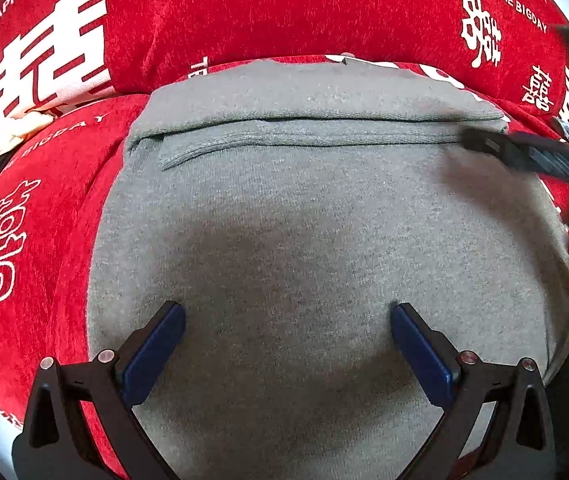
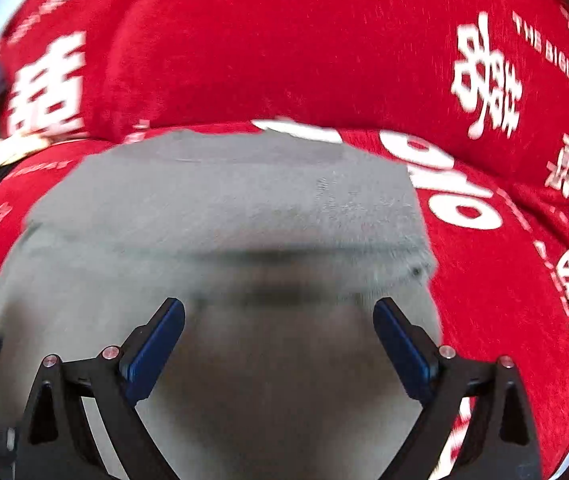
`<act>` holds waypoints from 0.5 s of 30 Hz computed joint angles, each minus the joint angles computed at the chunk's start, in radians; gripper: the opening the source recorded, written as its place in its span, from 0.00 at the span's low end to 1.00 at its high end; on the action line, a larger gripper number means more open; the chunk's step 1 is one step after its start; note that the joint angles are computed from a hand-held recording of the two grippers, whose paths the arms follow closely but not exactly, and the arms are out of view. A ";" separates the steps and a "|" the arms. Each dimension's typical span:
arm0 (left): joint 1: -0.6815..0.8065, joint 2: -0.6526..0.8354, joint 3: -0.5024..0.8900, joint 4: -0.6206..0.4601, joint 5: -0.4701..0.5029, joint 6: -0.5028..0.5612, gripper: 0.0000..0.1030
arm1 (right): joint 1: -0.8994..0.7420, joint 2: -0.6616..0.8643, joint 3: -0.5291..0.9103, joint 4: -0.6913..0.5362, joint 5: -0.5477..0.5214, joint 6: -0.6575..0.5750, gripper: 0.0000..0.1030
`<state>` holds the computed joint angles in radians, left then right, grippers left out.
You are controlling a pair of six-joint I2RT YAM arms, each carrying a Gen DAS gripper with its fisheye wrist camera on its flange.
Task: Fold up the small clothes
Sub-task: 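Smooth the folded grey sweater with both open grippers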
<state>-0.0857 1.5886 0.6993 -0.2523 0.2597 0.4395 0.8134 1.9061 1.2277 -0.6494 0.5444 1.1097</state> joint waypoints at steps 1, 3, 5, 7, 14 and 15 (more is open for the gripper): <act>0.002 0.001 0.005 -0.012 0.000 0.008 1.00 | -0.040 0.013 -0.012 0.004 -0.048 0.013 0.93; 0.009 0.009 0.020 -0.039 0.001 0.030 1.00 | -0.052 -0.081 -0.144 0.100 -0.035 0.044 0.94; 0.025 0.016 0.029 -0.053 0.006 0.042 1.00 | -0.033 -0.130 -0.193 0.070 -0.027 0.103 0.93; 0.039 0.017 0.039 -0.072 0.005 0.030 1.00 | 0.016 -0.174 -0.230 0.044 0.000 0.097 0.93; -0.032 0.049 0.129 -0.124 0.034 -0.213 1.00 | 0.209 -0.268 -0.251 0.009 0.030 0.222 0.93; -0.061 0.058 0.129 -0.112 0.011 -0.216 1.00 | 0.227 -0.241 -0.226 0.015 0.021 0.194 0.93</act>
